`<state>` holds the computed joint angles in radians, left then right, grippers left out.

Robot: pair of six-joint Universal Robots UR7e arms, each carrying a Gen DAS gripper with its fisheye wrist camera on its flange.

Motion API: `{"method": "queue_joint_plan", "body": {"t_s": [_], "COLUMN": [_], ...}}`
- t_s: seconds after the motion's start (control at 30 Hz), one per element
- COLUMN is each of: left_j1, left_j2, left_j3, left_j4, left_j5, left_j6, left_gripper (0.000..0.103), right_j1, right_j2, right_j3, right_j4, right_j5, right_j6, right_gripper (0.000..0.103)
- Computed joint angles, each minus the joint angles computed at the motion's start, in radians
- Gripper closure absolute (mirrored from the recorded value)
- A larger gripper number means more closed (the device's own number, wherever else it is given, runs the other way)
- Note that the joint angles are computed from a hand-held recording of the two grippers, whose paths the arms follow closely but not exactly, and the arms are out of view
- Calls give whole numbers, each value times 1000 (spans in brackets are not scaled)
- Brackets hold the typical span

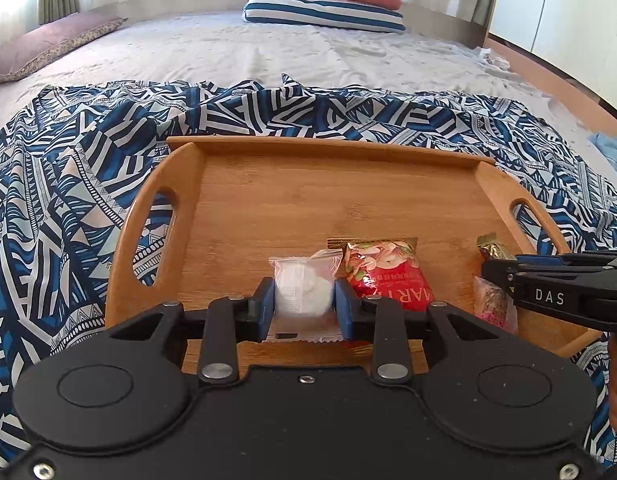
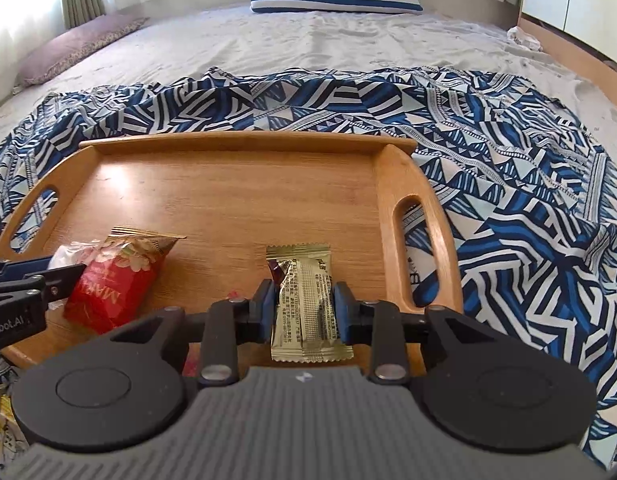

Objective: Organize snacks

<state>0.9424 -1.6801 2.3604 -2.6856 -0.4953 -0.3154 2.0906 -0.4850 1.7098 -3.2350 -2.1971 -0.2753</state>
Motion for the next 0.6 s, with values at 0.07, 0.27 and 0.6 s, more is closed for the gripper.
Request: {"method": "queue_joint_plan", "body": {"t_s": [0.07,0.27,0.6], "left_j1": [8,13,9], "left_j2": [4,13,15], "left_j3": [-4,2,5], "left_j4": [-6,-26,-24], "left_j5": [-6,-8,-2], "left_j6": [-3,6,12], "left_gripper": [73,73,73], "right_j1": [-4,-13,-12], "right_j2": [2,-1,2], "right_j3": [-5,-1,3], "right_j4": [-6,-17,-33], "right_j5": [-6,5,7], "right_j6": [0,-5,-22], "right_gripper": [67,66,57]}}
